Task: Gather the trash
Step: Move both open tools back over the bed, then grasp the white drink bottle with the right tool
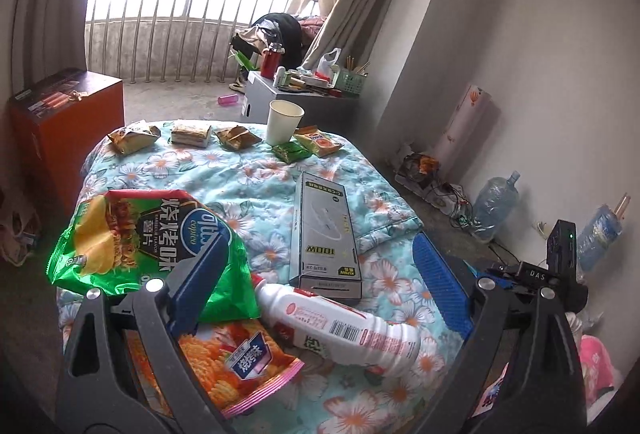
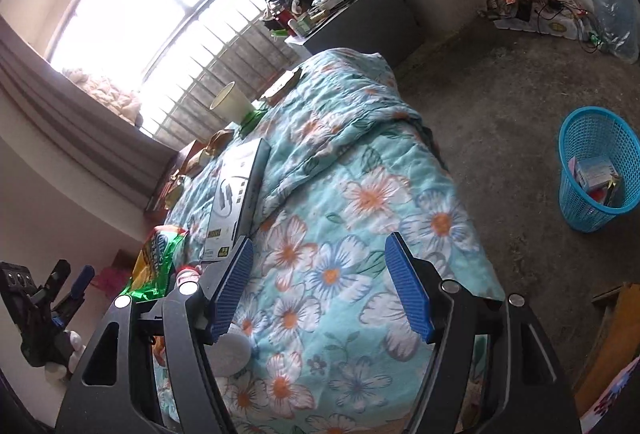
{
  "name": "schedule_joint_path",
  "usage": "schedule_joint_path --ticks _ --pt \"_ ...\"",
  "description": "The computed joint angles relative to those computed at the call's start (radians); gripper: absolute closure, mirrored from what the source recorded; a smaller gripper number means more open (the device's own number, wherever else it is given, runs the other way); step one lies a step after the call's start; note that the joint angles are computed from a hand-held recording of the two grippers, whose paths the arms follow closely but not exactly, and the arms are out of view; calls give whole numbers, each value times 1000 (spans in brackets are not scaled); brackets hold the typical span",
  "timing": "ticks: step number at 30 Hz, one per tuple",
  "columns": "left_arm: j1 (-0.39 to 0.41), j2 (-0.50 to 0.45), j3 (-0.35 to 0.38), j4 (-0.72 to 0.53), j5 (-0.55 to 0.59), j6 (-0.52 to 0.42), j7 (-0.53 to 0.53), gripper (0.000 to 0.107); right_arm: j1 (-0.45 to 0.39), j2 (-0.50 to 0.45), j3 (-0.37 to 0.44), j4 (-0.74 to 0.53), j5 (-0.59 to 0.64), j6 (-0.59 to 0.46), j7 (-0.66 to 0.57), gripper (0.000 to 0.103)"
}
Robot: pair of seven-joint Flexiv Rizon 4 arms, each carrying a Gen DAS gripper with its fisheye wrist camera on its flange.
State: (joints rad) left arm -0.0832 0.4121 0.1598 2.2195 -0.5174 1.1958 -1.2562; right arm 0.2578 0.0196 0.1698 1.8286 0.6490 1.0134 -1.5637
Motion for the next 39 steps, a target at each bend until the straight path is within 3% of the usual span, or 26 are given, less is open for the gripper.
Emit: schedule_joint_path --ticks 5,12,18,21,24,30,35,39 --pt "-49 42 27 48 -28 -51 70 18 13 -29 7 -61 96 -90 -81 36" --pt "-115 57 22 116 -136 -144 146 18 18 -82 32 -139 109 -190 -89 36" --pt "-101 75 22 139 -129 -194 194 18 74 -121 73 -215 -74 -291 -154 36" --pt "-68 74 40 128 -115 -313 193 18 115 -157 101 -264 -149 -331 -270 36" --pt "-29 94 36 153 -91 -344 184 18 172 -206 115 -297 -286 -354 -285 37" --pt "19 151 54 188 -65 -382 175 18 235 -310 123 -395 -448 -481 -300 38" --pt "51 162 64 194 -55 -402 156 18 267 -338 126 -408 -531 -521 -293 44" --pt "51 157 66 190 -79 -408 156 18 268 -309 130 -363 -553 -496 -301 44"
